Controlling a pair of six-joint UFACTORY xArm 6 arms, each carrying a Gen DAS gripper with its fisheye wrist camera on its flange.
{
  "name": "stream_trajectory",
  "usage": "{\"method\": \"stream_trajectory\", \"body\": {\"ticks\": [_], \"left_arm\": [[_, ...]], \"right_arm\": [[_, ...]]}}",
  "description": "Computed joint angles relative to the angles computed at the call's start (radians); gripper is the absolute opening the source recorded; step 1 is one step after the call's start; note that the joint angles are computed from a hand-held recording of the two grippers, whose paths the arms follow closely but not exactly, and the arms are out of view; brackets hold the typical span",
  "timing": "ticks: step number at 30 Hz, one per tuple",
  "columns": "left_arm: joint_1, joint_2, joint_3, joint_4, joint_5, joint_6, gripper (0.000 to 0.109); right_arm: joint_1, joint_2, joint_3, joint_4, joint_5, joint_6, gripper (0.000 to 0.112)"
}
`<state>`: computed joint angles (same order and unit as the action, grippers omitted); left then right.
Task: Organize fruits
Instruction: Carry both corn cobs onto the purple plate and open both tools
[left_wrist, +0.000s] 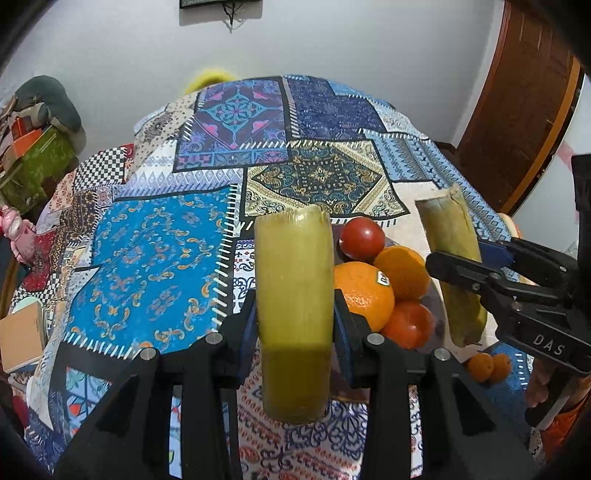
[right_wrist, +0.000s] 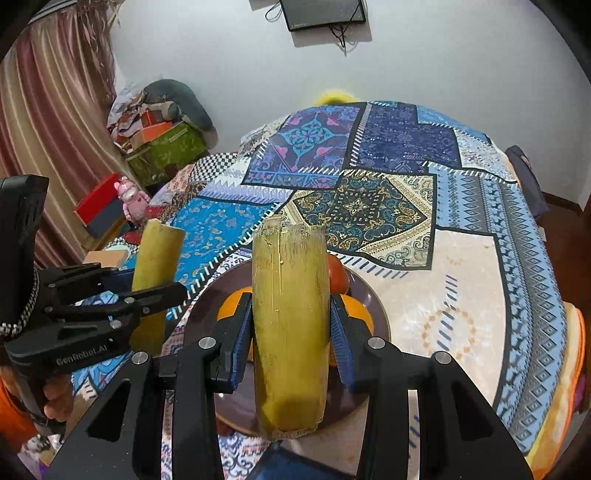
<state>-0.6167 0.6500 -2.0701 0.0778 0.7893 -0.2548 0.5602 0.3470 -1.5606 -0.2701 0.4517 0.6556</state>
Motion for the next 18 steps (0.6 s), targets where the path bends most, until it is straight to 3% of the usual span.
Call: {"method": "stream_trajectory", "body": {"ticks": [18], "left_arm": [[0.012,0.249,-0.357,-0.019,0.149,0.027,0.037]], "right_arm": [[-0.015,0.111,-0.122,0.113,0.055,-0.128,0.036]]}}
